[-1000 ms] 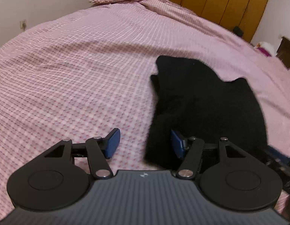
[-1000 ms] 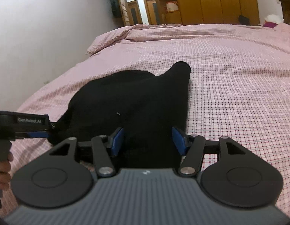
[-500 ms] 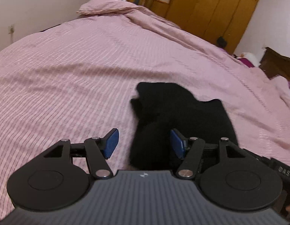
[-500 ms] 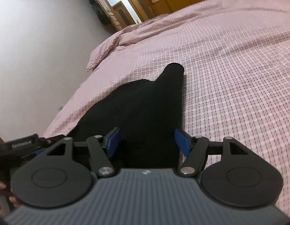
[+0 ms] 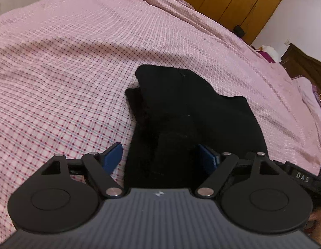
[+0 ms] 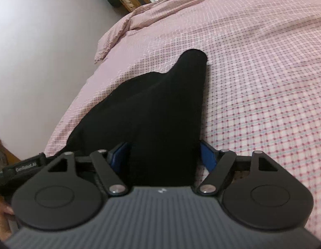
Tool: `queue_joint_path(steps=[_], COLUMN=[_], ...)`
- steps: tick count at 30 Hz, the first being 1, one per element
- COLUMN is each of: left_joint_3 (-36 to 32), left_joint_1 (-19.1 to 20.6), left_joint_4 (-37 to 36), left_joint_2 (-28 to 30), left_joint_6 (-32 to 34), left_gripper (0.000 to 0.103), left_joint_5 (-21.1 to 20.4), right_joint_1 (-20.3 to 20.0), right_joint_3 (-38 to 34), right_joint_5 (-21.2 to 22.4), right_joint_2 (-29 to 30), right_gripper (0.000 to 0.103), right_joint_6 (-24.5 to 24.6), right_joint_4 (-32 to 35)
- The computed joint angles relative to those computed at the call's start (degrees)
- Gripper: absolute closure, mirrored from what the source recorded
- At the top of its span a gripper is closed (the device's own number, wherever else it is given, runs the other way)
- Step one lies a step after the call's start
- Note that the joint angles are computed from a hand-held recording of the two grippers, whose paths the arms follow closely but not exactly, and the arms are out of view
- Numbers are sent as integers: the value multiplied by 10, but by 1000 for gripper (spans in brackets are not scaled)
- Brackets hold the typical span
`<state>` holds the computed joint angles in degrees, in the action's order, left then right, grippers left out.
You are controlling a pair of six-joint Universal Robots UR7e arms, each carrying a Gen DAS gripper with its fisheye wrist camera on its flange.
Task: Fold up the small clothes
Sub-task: 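Close both grippers on the cardigan's remaining side edge, then fold the gripped edge over the body with both grippers and open them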
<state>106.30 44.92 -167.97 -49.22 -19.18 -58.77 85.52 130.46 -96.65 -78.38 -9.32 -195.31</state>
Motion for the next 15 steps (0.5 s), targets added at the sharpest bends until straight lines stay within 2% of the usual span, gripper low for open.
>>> queue_joint_path(steps=[6, 11, 15], left_joint_3=[5, 8, -1], left_joint_1=[10, 23, 38], left_joint_4=[-17, -29, -47], left_joint_2=[-2, 0, 16], left_joint_6=[12, 20, 33], left_gripper=[19, 19, 19], left_joint_5=[-28, -83, -135], right_joint_1=[-29, -44, -45], right_joint_3=[10, 20, 17], right_joint_5=[61, 100, 111], right_joint_2=[5, -12, -17], right_gripper=[22, 21, 19], right_joint_6=[-16, -20, -32], right_joint_4=[-23, -1, 22])
